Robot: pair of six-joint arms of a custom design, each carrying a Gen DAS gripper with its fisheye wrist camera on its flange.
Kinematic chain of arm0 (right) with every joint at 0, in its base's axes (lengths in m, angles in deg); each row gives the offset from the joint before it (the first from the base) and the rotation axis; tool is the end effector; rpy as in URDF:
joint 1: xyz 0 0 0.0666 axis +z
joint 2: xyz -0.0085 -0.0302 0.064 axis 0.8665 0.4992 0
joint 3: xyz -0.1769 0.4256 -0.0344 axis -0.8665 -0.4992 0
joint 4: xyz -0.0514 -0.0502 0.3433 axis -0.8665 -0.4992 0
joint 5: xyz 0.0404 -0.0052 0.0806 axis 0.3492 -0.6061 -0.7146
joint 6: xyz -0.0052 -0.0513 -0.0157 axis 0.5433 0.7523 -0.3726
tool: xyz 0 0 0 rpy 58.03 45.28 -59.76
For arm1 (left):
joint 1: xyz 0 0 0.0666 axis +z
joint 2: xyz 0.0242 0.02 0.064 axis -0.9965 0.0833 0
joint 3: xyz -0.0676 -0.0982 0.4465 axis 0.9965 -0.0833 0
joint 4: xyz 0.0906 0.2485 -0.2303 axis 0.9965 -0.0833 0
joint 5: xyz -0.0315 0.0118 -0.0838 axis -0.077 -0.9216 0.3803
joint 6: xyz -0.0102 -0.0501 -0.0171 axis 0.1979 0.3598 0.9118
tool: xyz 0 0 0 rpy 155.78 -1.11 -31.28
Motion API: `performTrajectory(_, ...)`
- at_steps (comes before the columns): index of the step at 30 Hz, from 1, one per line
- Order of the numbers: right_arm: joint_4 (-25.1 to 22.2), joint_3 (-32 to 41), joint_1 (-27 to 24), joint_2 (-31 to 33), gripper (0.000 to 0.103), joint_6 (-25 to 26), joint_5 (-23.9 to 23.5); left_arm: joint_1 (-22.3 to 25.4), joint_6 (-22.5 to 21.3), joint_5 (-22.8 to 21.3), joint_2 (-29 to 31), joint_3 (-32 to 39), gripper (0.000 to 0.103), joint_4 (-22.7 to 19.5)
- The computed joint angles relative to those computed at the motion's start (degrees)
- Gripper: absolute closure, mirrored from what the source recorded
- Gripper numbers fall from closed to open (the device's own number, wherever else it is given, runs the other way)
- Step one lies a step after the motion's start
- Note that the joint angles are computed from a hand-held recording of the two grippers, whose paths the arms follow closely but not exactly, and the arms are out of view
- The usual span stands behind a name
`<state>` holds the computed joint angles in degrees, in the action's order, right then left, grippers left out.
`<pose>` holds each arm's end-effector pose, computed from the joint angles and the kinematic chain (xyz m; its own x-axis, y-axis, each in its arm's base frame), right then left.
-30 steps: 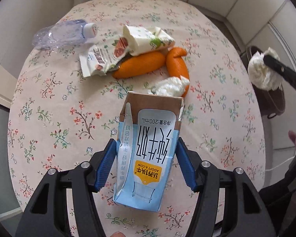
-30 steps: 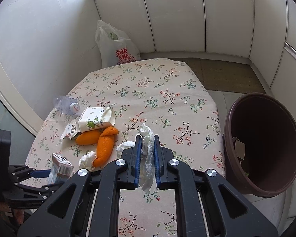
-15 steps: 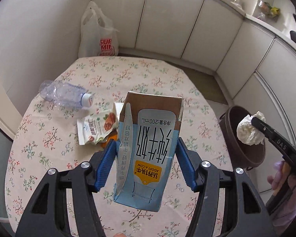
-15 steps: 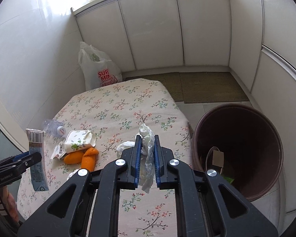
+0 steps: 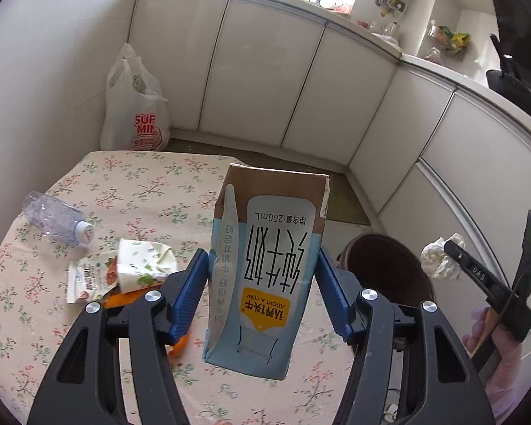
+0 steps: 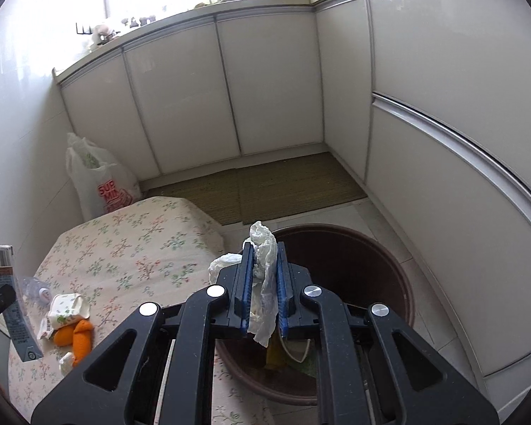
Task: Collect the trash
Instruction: 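Carry the milk carton to the bucket and open the left gripper while the right drops the tissue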
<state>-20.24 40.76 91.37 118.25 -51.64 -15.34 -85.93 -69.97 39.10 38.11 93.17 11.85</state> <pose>0.5310 0.2944 0.5260 -0.4523 0.4054 -0.7944 0.5164 0.8453 0.1373 0.6244 -0.0257 0.5481 -0.6802 0.0813 -0.7285 0.4144 0.8625 -0.2906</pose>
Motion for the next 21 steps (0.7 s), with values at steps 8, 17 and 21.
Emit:
performTrajectory(8,-4.0,-3.0,-3.1,-1.1,0.063,-5.5,1.0,-7.0,2.4,-0.5,-0.2,-0.4,0.043,2.1)
performTrajectory(17,-14.7,-5.5,-3.6,-4.2,0.009,-18.6,7.7,-13.7,3.4,-2.2,0.8,1.6,0.042,2.4)
performTrajectory(21,-19.9,-7.1,-4.0,-5.8,0.007,-23.5,9.4,-16.0,3.7,-3.0,2.1,3.6,0.042,0.8)
